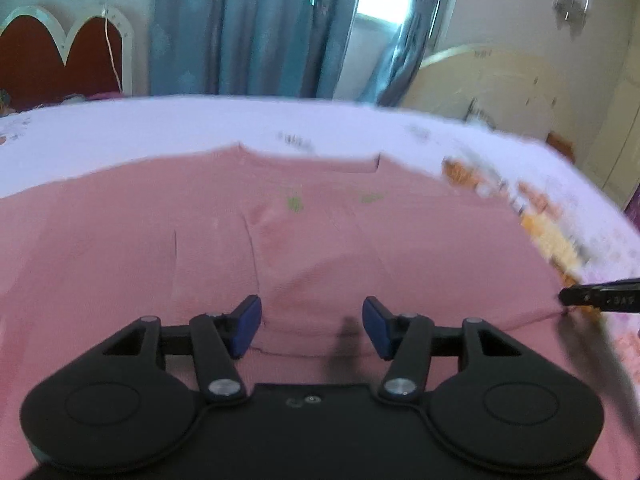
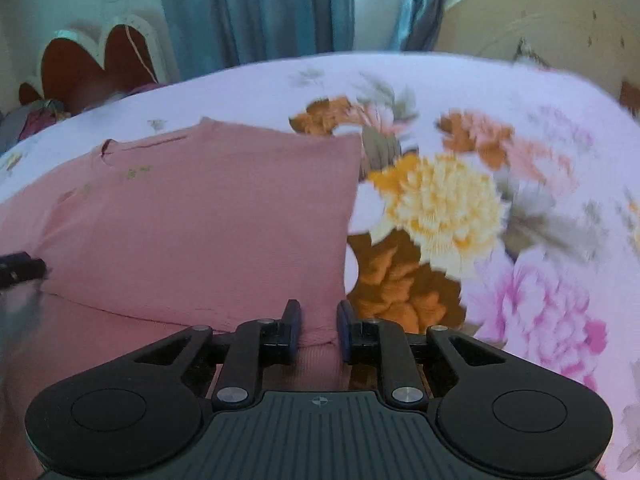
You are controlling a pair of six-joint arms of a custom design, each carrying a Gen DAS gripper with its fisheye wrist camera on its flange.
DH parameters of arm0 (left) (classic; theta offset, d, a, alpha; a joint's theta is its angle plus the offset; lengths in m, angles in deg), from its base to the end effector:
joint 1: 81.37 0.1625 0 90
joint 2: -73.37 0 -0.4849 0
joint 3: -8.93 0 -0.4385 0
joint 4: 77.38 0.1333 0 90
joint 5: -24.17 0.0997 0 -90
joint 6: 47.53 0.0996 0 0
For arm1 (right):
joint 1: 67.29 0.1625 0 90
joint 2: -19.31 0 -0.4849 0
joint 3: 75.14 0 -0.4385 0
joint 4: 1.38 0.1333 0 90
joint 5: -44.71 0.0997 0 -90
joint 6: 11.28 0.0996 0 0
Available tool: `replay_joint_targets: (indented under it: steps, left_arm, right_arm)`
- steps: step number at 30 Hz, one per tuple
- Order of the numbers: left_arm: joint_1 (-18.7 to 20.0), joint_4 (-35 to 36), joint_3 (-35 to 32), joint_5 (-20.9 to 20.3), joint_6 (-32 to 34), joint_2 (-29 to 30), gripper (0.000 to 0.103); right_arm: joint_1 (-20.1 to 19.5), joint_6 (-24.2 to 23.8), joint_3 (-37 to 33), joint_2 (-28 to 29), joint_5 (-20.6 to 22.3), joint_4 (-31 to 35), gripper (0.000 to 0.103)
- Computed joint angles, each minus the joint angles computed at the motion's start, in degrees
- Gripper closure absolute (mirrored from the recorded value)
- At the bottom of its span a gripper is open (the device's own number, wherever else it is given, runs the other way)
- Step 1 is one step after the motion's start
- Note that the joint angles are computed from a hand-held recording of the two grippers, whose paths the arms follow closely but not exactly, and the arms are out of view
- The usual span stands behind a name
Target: Fold small clothes
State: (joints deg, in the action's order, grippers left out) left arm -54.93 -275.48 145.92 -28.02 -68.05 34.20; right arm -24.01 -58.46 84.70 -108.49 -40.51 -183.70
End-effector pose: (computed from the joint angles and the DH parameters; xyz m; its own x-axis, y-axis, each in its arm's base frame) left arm -0.2971 -0.3648 -0.0253 -0.7300 0.4633 -0.5024 0.6675 0.6412 -0.3786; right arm -0.0559 -0.2471 0.3504 -0.7649 0.2101 0.6089 -0.2944 0.7268 -0.6206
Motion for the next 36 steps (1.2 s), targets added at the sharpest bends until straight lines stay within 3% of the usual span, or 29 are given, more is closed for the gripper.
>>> replay_joint_targets:
  steps: [3, 4, 6, 8, 10, 11, 14, 16, 19, 21, 25, 29, 33, 36]
  left_arm:
    - [0.67, 5.06, -0.54, 1.13, -1.18, -0.70, 0.031]
    - [1.42, 6.48, -0.68, 0.36, -1.81, -0.84, 0.032]
    - [1.26, 6.15, -0.33, 0.43, -2.23, -1.34, 0.032]
    - [0.31, 5.52, 0.55, 1.69, -3.11, -2.21, 0.029]
    - [-0.84, 2.99, 2.40, 5.40, -4.77, -2.56, 0.012]
    - [-1.07, 3.21, 3.11, 6.99, -6.20, -3.11, 0.011]
    - [0.20, 4.94, 6.30, 11.38, -11.64, -7.56, 0.013]
    - [2.01, 5.21, 9.10, 13.67, -16.19, -12.28, 0.021]
    - [5.62, 5.98, 13.40, 17.59, -21.55, -20.84, 0.032]
    - [8.70, 7.59, 15.80, 20.41, -23.94, -27.56, 0.038]
    - [15.40, 8.07, 18.05, 24.52, -23.54, -39.22, 0.038]
    - [24.75, 2.95, 15.87, 21.34, -15.83, -44.66, 0.040]
    - [32.28, -7.60, 13.73, 13.44, -8.15, -44.34, 0.047]
    - [35.51, -10.35, 11.63, 10.12, -6.31, -43.54, 0.056]
  right_arm:
    - [-3.35, 0.28, 0.79, -5.48, 7.16, 3.32, 0.085]
    - [-3.10, 0.57, 0.85, -4.46, 6.82, 2.26, 0.085]
    - [-0.17, 1.73, 0.02, 1.14, 1.37, 0.50, 0.084]
    - [1.57, 2.52, 0.09, 1.76, 0.39, -0.88, 0.083]
    - [2.46, 2.72, -0.26, 0.18, 1.44, 1.78, 0.050]
    - [2.67, 2.92, -0.12, -0.15, 2.06, 2.06, 0.040]
    - [5.55, 4.46, 0.34, 0.86, 0.16, 0.61, 0.040]
    - [7.12, 6.16, 0.98, 1.88, -0.50, -1.53, 0.041]
    - [9.42, 10.33, 1.41, 5.20, -1.79, -4.78, 0.055]
    - [13.41, 14.15, 1.73, 9.98, -6.32, -10.23, 0.056]
    - [22.94, 23.36, 2.15, 20.41, -16.01, -21.27, 0.055]
    - [31.20, 30.25, 0.85, 29.54, -22.95, -27.40, 0.055]
    - [39.21, 35.65, -1.39, 37.12, -29.44, -31.90, 0.056]
    - [44.19, 37.16, -3.17, 40.92, -32.87, -33.17, 0.055]
